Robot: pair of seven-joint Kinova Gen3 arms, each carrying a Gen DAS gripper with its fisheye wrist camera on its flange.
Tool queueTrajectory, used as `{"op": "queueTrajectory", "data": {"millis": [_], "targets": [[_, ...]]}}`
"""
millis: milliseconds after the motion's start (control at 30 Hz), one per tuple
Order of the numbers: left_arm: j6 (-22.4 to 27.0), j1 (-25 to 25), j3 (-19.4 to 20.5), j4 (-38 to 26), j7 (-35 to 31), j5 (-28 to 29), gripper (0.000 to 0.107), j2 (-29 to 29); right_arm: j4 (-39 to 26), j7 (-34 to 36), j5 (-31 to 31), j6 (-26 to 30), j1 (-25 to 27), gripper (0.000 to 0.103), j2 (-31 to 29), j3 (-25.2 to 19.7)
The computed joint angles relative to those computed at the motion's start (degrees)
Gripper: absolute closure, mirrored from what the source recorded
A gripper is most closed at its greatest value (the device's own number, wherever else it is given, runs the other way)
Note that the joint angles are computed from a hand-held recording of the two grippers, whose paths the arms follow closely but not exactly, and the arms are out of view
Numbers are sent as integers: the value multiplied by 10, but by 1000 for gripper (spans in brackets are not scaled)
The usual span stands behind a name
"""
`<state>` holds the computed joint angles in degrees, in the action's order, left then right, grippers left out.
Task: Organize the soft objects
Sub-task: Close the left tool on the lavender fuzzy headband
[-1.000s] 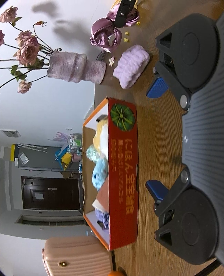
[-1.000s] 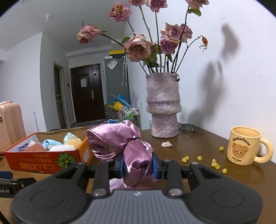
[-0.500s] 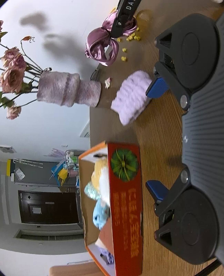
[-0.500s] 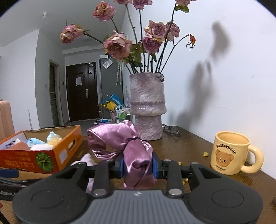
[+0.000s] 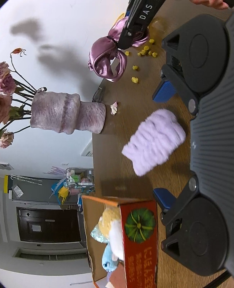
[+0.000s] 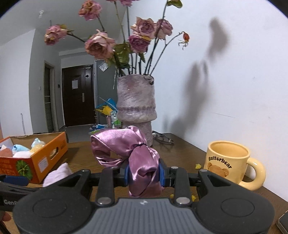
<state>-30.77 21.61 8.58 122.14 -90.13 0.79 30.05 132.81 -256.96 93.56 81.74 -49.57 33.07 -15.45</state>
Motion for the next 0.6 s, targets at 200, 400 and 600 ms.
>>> {"op": "queueTrajectory", "data": {"millis": [200, 400, 600], "targets": [[46, 71, -46, -51, -42, 96, 4, 17, 8, -26, 13, -10, 19, 73, 1, 1], [91, 111, -81, -94, -78, 152, 4, 31, 6, -23, 21, -19, 29, 73, 2, 0], [97, 127, -96, -97, -100, 173, 4, 32, 7, -33, 25, -33, 35, 73, -2, -3]]}}
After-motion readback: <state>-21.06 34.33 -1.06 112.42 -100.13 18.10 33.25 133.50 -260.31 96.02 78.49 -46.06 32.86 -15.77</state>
